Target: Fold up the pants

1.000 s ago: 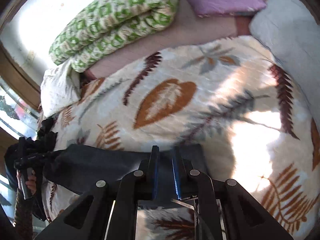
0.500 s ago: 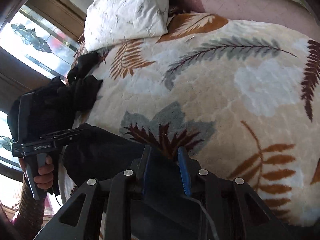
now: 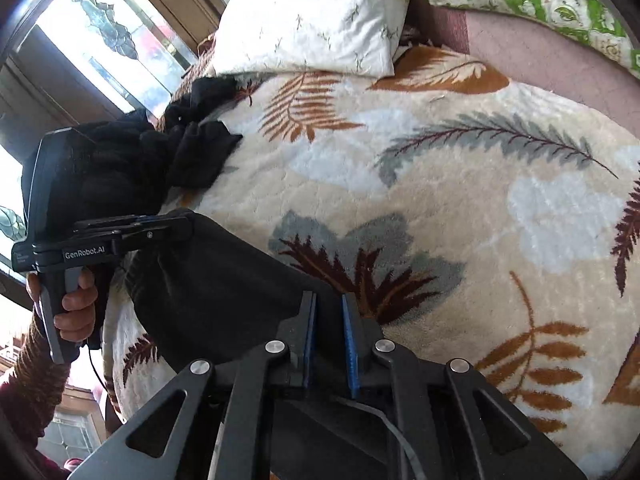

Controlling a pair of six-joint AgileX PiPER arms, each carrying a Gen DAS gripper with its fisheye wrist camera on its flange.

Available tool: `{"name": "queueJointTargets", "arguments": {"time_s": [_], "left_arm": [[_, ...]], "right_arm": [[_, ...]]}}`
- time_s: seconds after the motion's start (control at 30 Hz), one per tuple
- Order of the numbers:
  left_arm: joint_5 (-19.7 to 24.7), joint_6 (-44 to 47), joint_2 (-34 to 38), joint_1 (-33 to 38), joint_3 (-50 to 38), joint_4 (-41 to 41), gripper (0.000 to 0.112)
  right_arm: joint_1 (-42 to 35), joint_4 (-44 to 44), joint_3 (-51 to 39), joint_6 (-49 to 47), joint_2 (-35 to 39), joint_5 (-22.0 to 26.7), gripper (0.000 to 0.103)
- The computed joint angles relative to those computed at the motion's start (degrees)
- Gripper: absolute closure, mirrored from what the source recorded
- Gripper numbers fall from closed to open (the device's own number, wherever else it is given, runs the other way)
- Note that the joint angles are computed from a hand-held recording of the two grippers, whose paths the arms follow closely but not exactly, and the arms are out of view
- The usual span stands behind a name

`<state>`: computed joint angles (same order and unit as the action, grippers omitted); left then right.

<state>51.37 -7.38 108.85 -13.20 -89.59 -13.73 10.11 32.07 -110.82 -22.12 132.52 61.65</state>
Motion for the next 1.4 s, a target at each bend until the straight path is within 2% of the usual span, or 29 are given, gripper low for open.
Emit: {"name": "queueJointTargets", "arguments": {"time_s": [0.2,0.33,0.4,0.47,0.57,0.67,0.7,0.8,0.93,1.07,1.23,1.33,1.4], "left_arm": [[-2.0,-8.4,0.9,-5.9,1.4,12.6,0.082],[-0.9,-9.5,0.4,-6.4,1.4,13.5,0.076],[0.4,-10.0,-0.9,-6.0,1.1,13.2,0.072],[0.8,-11.2,-3.2,-6.0,1.5,14.5,0.067],[3.6,-18.7,-6.5,-8.8,1.2,22.1,0.063],[7.1,-23.0,-9.4,-11.7,0.6,21.8,0.062],[7.6,-23.9,-10.1,-13.0,0.5,20.9,0.062],[8.5,-28.0,-10.8,-20.5,-0.5,20.7,0.060],[9.2,-33.5,-5.1,-33.2,-6.3,20.3,0.054],[10.3,-34.8,6.6,-41.1,-18.4,12.6,0.054],[12.4,-40.5,19.7,-43.4,-34.2,3.0,0.055],[10.2,-44.8,23.1,-42.6,-37.3,-0.2,0.055],[7.2,-47.4,24.1,-42.0,-36.7,-3.0,0.055]], "right_arm": [[2.7,-6.4,-1.6,5.2,2.8,-2.6,0.089],[3.5,-8.2,-1.0,8.0,3.2,-5.1,0.080],[3.3,-7.6,1.8,9.4,1.2,-7.7,0.080],[1.9,-3.5,7.4,8.1,-3.0,-11.0,0.080],[-2.1,2.8,17.3,3.1,-11.8,-13.5,0.079],[-8.3,4.5,25.5,0.0,-21.2,-11.6,0.075],[-11.0,3.9,28.1,-0.6,-24.4,-10.9,0.071],[-21.4,2.8,35.0,-3.4,-32.9,-7.7,0.063],[-37.5,1.0,39.8,-7.3,-38.2,-2.0,0.062],[-50.1,0.7,41.8,-12.3,-38.7,2.2,0.062],[-58.5,2.6,42.6,-17.5,-36.4,5.7,0.062],[-60.1,4.2,42.9,-19.5,-35.1,6.7,0.062],[-60.8,5.3,42.6,-20.5,-33.6,7.2,0.062]]}}
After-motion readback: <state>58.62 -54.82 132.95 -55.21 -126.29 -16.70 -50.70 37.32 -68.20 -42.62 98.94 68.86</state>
